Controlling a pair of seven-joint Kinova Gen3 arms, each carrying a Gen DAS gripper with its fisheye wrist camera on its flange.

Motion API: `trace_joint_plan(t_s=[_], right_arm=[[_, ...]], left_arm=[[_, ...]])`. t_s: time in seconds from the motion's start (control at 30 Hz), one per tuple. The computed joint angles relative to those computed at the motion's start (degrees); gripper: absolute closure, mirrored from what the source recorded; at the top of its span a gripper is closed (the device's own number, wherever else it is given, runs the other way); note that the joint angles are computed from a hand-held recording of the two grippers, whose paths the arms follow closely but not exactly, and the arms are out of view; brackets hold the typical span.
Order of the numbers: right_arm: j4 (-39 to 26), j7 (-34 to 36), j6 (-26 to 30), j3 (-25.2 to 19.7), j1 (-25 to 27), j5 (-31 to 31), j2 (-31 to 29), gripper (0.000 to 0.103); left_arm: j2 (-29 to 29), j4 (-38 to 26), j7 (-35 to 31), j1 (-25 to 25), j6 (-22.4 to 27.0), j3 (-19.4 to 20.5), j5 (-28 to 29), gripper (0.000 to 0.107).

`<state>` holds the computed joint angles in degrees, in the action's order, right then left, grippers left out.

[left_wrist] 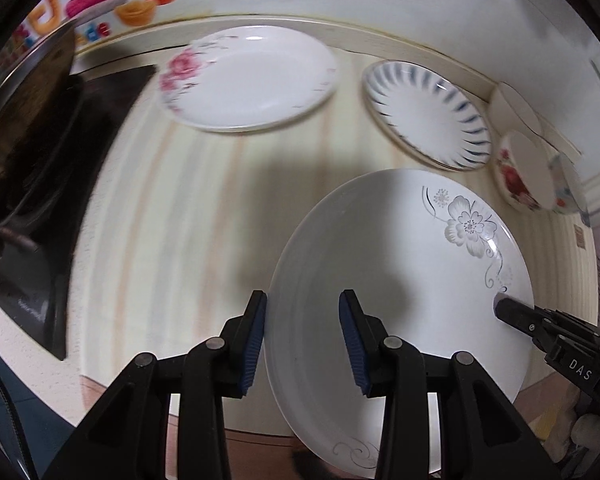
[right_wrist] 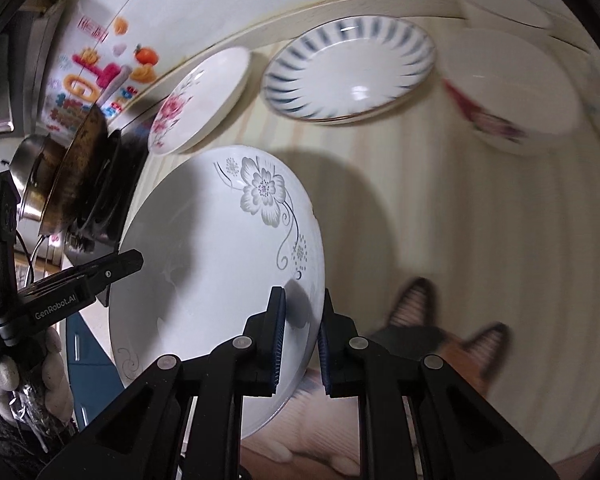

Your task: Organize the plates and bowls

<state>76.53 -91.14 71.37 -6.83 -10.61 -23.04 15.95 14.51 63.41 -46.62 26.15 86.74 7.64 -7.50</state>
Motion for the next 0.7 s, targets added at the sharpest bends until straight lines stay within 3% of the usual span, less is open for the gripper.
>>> trace_joint_plan(t_s=[0.33,0.7], right_arm=[[7.4,3.6,0.0,3.3,6.3,-0.8,-4.5,0.086],[12.4,4.8,-2.0,4.9,9.1,-0.6,-6.0,0.086]], left_arm=[[5.9,-4.0,-2.0,3.3,-0.7,0.7,1.8,0.073],[10.7,-8.9,-2.4,7.1,2.1,-0.2,1.6,0.073]])
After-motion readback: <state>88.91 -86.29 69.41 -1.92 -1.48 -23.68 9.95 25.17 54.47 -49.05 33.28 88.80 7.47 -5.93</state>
